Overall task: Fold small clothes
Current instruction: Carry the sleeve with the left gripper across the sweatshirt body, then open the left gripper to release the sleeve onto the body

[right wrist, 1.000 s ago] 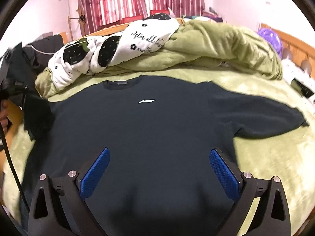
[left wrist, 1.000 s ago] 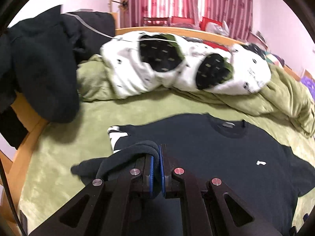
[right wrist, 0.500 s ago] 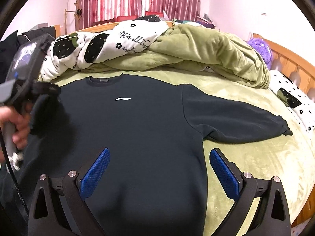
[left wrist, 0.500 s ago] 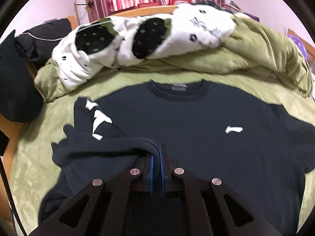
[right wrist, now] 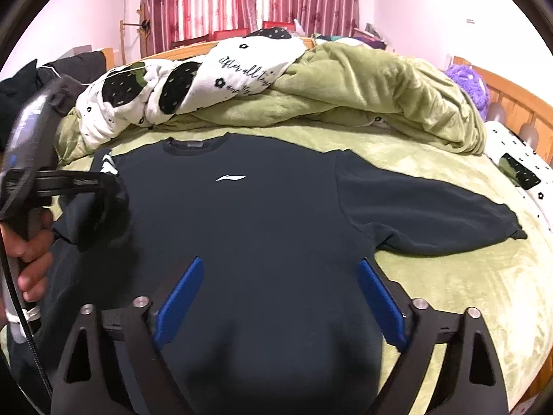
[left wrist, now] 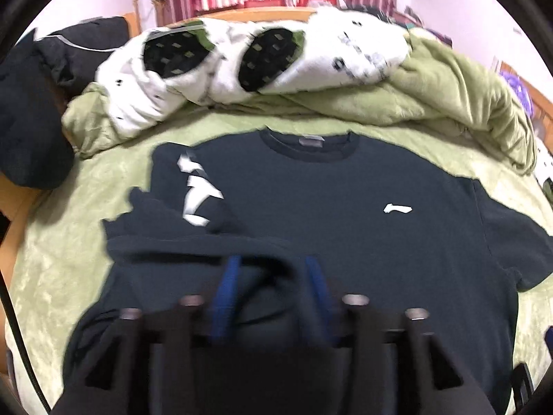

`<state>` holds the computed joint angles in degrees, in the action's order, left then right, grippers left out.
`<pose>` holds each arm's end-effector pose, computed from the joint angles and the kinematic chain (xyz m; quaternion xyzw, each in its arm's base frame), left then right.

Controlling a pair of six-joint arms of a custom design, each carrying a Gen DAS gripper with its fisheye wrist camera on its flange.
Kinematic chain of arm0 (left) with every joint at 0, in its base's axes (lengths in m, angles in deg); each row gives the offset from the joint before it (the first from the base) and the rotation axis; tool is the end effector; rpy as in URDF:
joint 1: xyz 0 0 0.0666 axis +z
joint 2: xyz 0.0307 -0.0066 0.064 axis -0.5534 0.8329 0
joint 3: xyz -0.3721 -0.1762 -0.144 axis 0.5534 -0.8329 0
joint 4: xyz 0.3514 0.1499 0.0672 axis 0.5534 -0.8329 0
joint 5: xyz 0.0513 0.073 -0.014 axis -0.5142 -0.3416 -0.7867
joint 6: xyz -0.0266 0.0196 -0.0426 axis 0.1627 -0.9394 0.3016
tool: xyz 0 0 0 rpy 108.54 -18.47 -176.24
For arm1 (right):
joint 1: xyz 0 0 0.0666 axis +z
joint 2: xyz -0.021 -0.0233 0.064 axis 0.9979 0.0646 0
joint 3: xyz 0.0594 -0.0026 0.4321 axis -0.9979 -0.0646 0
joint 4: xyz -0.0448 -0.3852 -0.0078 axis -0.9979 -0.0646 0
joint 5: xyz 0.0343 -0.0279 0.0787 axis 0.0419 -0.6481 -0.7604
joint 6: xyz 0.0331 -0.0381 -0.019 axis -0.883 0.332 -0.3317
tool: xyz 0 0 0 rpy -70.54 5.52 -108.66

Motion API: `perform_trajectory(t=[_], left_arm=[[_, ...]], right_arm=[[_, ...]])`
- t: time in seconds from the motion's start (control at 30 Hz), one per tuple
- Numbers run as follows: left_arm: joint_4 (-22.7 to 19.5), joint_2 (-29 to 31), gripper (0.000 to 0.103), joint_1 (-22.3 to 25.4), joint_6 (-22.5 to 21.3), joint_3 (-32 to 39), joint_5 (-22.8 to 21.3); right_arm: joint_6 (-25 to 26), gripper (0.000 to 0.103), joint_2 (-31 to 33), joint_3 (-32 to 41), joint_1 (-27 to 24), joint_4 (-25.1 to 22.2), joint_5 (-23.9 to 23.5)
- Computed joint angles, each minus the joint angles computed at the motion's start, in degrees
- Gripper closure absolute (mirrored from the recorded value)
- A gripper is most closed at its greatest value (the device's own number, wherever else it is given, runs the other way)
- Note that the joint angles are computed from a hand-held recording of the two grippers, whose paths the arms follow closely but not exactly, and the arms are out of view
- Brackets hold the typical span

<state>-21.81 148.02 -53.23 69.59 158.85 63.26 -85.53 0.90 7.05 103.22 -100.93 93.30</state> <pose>0.6767 -0.2436 0.5222 0.2106 0.9128 -0.0635 0.3441 0.4608 0.1189 0.5116 0.2521 0.8792 -0.1128 0.3883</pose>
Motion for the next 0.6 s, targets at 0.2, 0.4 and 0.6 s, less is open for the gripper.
perform_trajectory(t=[0.2, 0.4, 0.6], left_arm=[[6.2, -4.3, 0.028, 5.8, -0.8, -6.0, -0.1], [2.2, 1.1, 0.028, 13.0, -0.7, 3.3, -1.6], [-4.0, 11.1, 0.029, 18.7, -3.9, 19.3, -2.0]], right_arm=[[-0.1, 0.038, 2.2, 0.4, 1.4, 3.5, -3.6], [0.7, 0.045, 10.6, 10.2, 3.3, 2.7, -9.9], [6.4, 0.045, 24.2, 29.3, 5.5, -0.6, -9.6]])
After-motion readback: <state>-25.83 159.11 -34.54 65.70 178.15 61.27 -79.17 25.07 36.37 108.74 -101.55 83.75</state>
